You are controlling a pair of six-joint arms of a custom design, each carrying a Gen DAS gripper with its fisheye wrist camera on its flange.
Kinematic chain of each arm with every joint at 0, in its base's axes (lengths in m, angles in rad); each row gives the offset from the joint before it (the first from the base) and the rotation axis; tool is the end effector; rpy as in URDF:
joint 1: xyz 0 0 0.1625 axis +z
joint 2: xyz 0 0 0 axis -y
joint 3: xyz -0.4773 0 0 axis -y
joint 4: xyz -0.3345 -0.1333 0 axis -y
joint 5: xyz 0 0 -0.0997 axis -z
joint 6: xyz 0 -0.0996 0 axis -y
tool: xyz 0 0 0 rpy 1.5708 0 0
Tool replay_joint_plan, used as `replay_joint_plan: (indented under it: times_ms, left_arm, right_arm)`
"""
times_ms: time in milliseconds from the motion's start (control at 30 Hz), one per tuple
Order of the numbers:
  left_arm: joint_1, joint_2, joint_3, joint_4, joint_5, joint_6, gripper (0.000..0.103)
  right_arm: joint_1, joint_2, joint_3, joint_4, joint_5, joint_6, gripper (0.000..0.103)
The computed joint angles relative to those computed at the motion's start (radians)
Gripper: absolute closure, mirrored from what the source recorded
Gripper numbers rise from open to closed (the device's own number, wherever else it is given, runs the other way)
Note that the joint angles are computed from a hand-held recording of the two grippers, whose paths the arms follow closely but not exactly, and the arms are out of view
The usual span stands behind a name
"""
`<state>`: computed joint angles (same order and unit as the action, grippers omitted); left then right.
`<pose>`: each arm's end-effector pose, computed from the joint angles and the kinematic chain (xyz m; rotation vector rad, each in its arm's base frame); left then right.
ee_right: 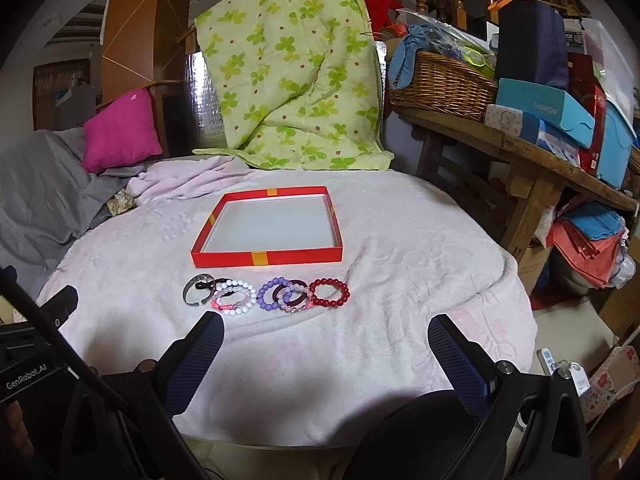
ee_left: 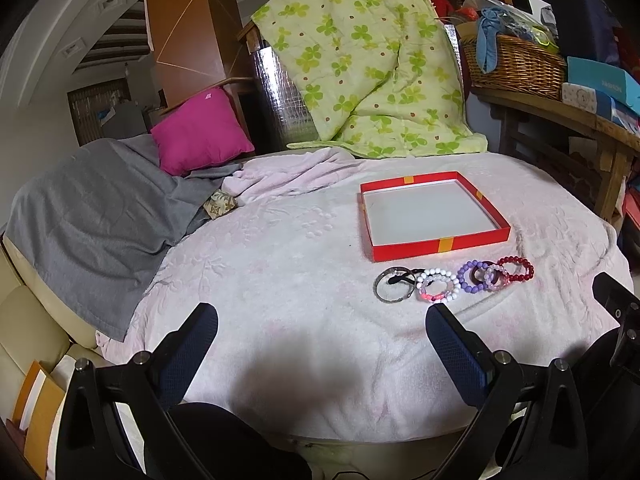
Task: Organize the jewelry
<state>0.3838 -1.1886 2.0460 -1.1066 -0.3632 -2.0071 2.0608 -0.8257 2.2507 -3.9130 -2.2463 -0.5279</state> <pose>-0.2743 -0.3549 0.2471 0.1467 1.7826 -1.1190 0.2954 -0.4029 0.2143 0.7523 -2.1455 1.0909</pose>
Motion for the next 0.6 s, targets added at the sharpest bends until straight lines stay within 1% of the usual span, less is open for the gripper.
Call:
replay_joint_plan:
  times_ms: [167,267,400,433,533,567,600]
  left_arm:
    - [0.004,-0.004,0.005,-0.013,0.000,0.010,0.000]
    - [0.009,-0.006,0.013,-0.030,0.002,0.017,0.000]
    - [0.030,-0.010,0.030,-0.088,0.007,0.061,0.000]
    - [0.037,-0.010,0.034,-0.103,0.009,0.073,0.000]
    - [0.069,-0.017,0.056,-0.187,0.014,0.138,0.000]
    - [0.083,-0.020,0.068,-0.233,0.015,0.174,0.000]
    - [0.100,-0.023,0.081,-0.285,0.016,0.214,0.000]
  right_arm:
    - [0.002,0.008,-0.001,-0.005,0.003,-0.001,0.000]
    - [-0.002,0.002,-0.003,0.023,0.002,0.012,0.000]
    - [-0.014,0.000,-0.015,0.066,0.011,0.029,0.000]
    - [-0.022,-0.011,-0.020,0.109,0.018,0.050,0.000]
    - [-0.052,-0.008,-0.041,0.137,0.059,0.054,0.000]
    - [-0.063,-0.015,-0.050,0.174,0.066,0.063,0.000]
    - [-0.084,-0.020,-0.063,0.212,0.091,0.066,0.000]
